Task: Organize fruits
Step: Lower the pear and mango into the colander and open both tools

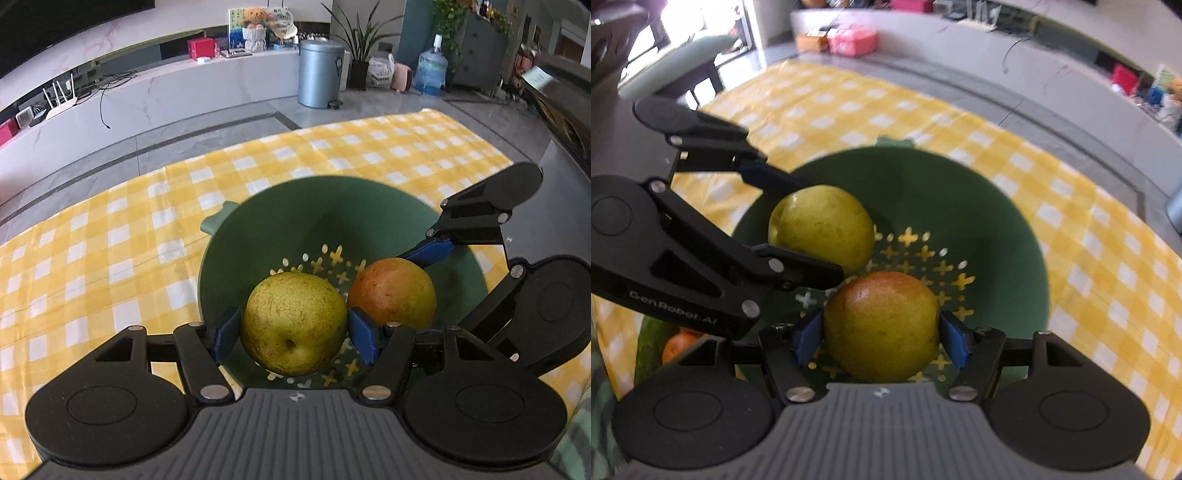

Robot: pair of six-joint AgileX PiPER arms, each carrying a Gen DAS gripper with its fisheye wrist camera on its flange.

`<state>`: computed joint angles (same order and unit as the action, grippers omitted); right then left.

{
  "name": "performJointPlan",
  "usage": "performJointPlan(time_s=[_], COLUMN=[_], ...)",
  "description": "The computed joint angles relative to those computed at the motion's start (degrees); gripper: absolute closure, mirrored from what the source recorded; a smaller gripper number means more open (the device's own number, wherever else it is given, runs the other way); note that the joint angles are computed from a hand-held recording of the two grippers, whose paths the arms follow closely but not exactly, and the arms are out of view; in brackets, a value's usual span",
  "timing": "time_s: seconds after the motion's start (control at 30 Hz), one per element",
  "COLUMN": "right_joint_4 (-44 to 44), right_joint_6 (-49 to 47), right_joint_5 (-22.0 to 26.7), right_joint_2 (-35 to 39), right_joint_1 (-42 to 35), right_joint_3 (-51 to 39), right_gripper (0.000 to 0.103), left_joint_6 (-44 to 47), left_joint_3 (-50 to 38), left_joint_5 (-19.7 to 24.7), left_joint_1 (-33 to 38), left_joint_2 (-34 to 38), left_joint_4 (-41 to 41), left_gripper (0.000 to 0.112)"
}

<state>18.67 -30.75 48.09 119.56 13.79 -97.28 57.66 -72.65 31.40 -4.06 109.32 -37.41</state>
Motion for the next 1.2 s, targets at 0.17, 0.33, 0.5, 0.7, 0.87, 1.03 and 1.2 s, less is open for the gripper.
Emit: performJointPlan(time_s=[0.17, 0.33, 0.5, 0.7, 0.87, 1.03, 1.2], right_joint_4=[-2.16, -2.17, -4.07, -6.1, -7.35, -8.65, -7.26], right_joint_6=[0.65, 2.05, 4.18, 5.96, 6.34, 7.34, 6.07], right_joint_5=[5.96, 11.17, 14.26, 17.45, 18.07, 17.7, 13.77], right_joint_2=[4.07, 7.58, 9.14, 10.85, 10.83, 9.55, 4.69], right_joint_1=[0.58, 0.38, 1.26, 2.09, 2.21, 1.95, 0.38], right_joint_3=[-5.91, -11.47, -14.37, -17.86, -19.08, -18.12, -12.56], right_gripper=[0.039, 0.039, 0.039, 0.038, 0.035, 0.031, 0.023], left_joint_6=[-0.09, -0.71, -0.62, 0.0, 1.17, 1.31, 0.22], left_joint_3=[-0.06, -0.71, -0.76, -0.86, -1.44, 0.08, 1.76], left_joint_5=[-0.98, -0.98, -1.09, -0.91, 0.28, -2.44, -5.93], left_joint_1=[-0.87, -1.24, -1.29, -1.18, -0.48, -1.74, -3.46], left_joint_2=[0.29, 1.05, 1.25, 1.33, 1.46, 0.86, 0.45], left_joint_4=[1.64, 2.53, 3.03, 2.59, 0.6, 2.51, 5.91], left_gripper=[0.039, 0.039, 0.039, 0.039, 0.039, 0.039, 0.039])
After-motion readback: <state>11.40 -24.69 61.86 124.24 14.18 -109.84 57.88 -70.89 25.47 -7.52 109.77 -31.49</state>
